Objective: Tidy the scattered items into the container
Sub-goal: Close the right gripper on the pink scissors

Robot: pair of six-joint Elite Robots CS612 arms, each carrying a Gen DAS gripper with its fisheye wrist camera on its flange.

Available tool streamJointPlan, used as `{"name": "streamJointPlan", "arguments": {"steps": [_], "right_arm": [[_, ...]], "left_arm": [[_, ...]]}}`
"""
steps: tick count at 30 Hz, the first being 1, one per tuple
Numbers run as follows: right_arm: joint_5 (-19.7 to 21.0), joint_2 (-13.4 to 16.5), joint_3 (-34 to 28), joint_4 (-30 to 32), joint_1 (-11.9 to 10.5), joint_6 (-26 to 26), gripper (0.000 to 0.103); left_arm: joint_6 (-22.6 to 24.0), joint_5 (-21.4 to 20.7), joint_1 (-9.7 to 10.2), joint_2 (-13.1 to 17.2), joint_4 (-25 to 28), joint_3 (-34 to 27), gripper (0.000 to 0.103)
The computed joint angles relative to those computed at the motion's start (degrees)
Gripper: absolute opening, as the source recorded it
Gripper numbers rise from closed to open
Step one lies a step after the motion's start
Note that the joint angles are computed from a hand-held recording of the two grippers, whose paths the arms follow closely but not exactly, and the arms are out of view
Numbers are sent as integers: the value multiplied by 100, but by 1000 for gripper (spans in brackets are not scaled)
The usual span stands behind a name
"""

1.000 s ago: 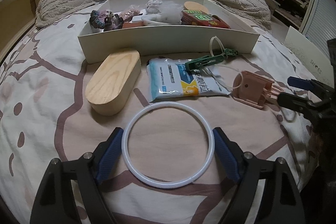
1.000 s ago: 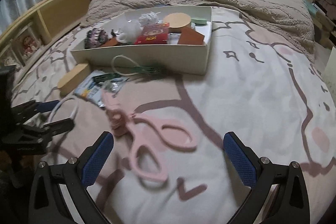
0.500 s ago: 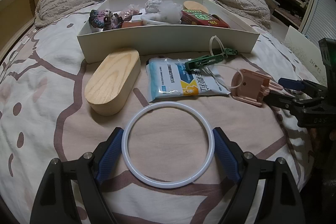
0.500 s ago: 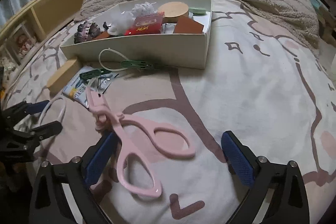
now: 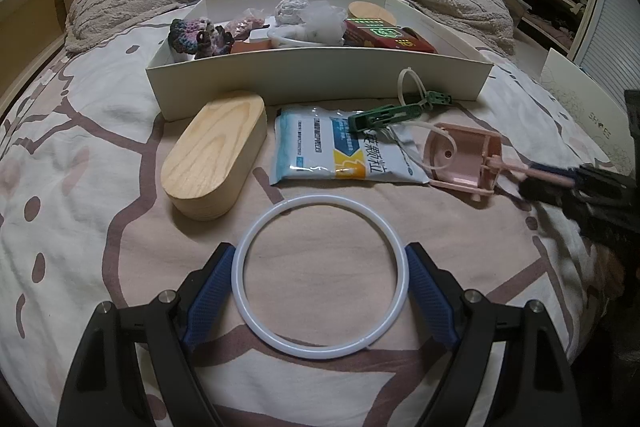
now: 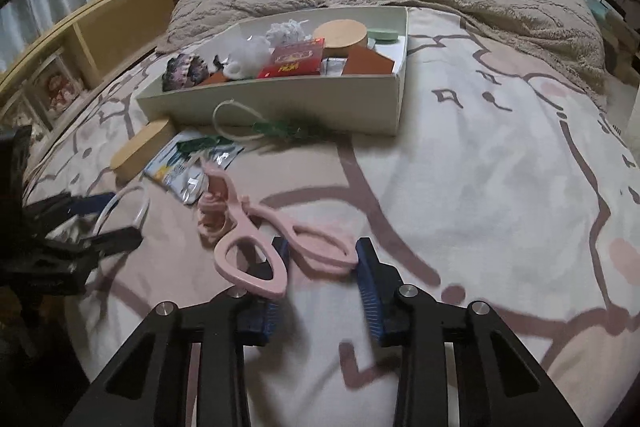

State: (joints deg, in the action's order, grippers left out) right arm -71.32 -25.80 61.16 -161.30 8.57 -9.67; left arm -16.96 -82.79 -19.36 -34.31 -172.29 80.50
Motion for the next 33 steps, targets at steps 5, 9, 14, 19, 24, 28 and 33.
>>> {"name": "streamJointPlan", "arguments": {"steps": [5, 9, 14, 19, 24, 28, 33], "right_arm": [[242, -240, 319, 287, -35, -610, 35], [429, -403, 481, 553, -53, -1204, 35], [543, -640, 751, 591, -56, -2002, 57], [888, -713, 924, -120, -33, -2160, 97], [689, -433, 298, 213, 109, -1938, 97], [376, -194, -144, 818, 239, -2309, 94], [287, 36, -481, 1116, 269, -2238, 80]], "left_arm": [[-8, -2, 1, -1, 7, -4, 85], [-9, 1, -1, -4, 6, -1, 85], [-8, -3, -1, -4, 4, 0, 85], [12, -3, -3, 0, 9, -5, 85], [49, -40, 6, -1, -7, 2, 84], [72, -50, 10, -3, -13, 7, 85], [92, -46, 10, 0, -12, 4, 85]]}}
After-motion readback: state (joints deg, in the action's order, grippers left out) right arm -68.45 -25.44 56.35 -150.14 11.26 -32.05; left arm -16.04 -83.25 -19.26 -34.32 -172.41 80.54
